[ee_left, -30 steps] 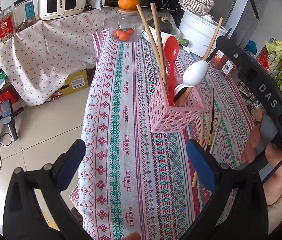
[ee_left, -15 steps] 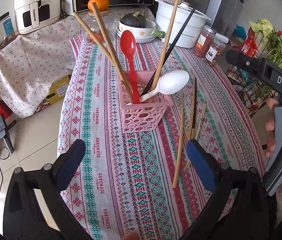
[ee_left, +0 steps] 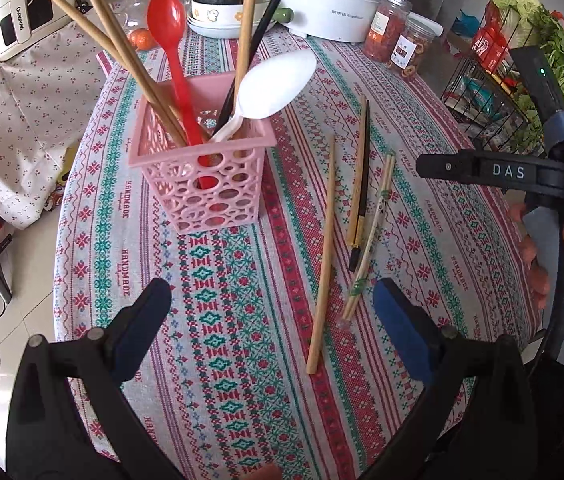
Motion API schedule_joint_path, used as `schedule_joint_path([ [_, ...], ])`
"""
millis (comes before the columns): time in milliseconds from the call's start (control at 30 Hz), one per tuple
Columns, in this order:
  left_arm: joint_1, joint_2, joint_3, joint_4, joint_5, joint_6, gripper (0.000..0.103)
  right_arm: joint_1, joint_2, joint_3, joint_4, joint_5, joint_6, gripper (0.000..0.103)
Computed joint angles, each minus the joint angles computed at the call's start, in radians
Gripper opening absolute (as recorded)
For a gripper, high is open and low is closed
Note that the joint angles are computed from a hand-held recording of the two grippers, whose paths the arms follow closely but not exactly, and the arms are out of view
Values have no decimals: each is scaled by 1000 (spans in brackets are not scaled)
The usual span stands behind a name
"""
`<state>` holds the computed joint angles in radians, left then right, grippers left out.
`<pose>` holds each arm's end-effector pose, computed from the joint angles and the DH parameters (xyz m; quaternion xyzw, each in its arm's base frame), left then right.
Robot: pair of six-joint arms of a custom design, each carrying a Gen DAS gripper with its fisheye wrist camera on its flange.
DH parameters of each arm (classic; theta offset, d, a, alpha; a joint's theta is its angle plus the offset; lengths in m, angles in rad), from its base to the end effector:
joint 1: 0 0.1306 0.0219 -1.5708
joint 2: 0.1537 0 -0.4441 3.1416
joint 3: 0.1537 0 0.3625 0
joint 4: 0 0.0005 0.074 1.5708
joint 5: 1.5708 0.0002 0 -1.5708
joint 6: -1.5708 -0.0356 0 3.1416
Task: Organize utensils
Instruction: 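Lower the right tool onto a loose wooden chopstick and grasp it, then grasp a wooden chopstick with the left tool while the right tool holds its chopstick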
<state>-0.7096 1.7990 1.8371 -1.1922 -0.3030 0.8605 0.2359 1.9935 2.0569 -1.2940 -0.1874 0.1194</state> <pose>0.4566 -0.3788 0.4577 -0.1040 0.9621 -0.0401 0.2490 0.6421 0.1607 0.4231 -0.1890 0.9630 0.1019 0.1629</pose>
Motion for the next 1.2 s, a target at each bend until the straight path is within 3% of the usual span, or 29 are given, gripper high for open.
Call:
schedule_joint_path([
  [133, -1, 22, 25, -36, 15, -26, 101, 6, 49, 25, -56, 25, 14, 103],
  [300, -1, 24, 41, -69, 23, -11, 101, 22, 86, 60, -56, 55, 15, 103],
  [433, -10, 24, 50, -101, -32, -5, 101, 32, 118, 94, -82, 78, 3, 102],
  [567, -12, 3, 30, -62, -35, -22, 101, 57, 115, 73, -65, 171, 68, 102],
  [667, -12, -1, 23, -44, -22, -41, 101, 57, 100, 56, -60, 160, 86, 97],
  [767, -16, 11, 38, -48, -14, -78, 101, 53, 64, 8, -25, 147, 113, 77],
  [933, -25, 38, 74, -51, -6, -134, 100, 48, 20, -48, 7, 114, 165, 21],
  [1033, -31, 47, 93, -33, 13, -152, 96, 17, 28, -28, -28, 77, 152, 8],
  [1167, -44, 70, 137, -24, 16, -180, 87, -31, 35, 5, -55, 31, 124, 5],
  [1200, -43, 87, 162, -37, 23, -185, 80, -43, 32, 12, -59, 16, 119, 5],
])
